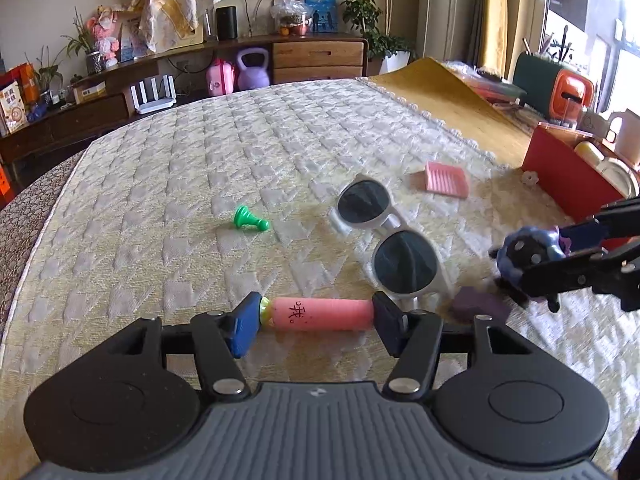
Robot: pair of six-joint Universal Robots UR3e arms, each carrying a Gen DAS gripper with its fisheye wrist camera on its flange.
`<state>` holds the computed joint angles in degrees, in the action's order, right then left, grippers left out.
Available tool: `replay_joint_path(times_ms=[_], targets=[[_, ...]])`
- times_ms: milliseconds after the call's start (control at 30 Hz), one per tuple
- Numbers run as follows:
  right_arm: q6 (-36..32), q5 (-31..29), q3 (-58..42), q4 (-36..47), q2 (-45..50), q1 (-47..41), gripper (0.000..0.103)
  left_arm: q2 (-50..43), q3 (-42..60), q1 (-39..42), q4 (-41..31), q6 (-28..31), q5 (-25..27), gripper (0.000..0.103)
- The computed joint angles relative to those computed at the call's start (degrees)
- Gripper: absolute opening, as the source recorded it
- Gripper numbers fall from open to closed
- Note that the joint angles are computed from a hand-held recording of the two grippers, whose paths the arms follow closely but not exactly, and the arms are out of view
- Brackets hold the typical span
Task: Organize rigid objects
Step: 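Carry the pink tube and purple figure over the red box with both grippers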
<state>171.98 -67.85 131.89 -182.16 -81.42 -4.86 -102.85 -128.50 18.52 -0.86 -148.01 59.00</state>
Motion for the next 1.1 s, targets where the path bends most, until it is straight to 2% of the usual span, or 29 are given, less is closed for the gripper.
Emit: replay_joint_path(times_ms=[267, 400, 500, 667, 800, 933, 967, 1033, 1100], targets=[[-1.49, 0.94, 7.68, 2.46, -11.65, -5.46, 0.052, 7.2, 1.51, -1.48, -9.19, -3.19, -1.41, 0.059], [-4.03, 3.47, 11.35, 7.76, -21.48, -11.19, 0.052, 10.1, 4.88, -3.89, -17.44, -3.96, -2.45, 0.059], [-6.97, 6.65, 13.65, 13.88, -30.15, -17.31, 0.052, 11.15, 6.89, -7.1, -19.26, -5.08, -1.65, 0.059], [-14.38, 13.7, 15.68, 29.41, -46.14, -30.41, 0.052, 11.26, 11.59, -13.11, -21.18, -7.21, -1.19, 0.059], [-22.66, 19.52, 15.5, 45.18, -57.81, -42.17, 0.052, 8.5, 17.28, -19.44, -21.36, -10.46, 0.43, 0.059], [-33.75, 25.06, 14.11, 64.08, -68.35, -54.18, 0.052, 3.78, 24.29, -25.75, -21.47, -13.26, 2.77, 0.059], [-37.77, 26.62, 13.15, 70.9, -71.34, -57.81, 0.052, 2.38, 26.17, -27.32, -21.59, -13.93, 3.64, 0.059], [-43.27, 28.31, 12.02, 79.26, -74.41, -62.74, 0.052, -0.61, 30.22, -29.98, -22.46, -15.05, 4.94, 0.059], [-46.93, 29.06, 11.59, 83.65, -75.58, -66.17, 0.052, -3.49, 34.03, -32.49, -23.42, -15.98, 6.22, 0.059]])
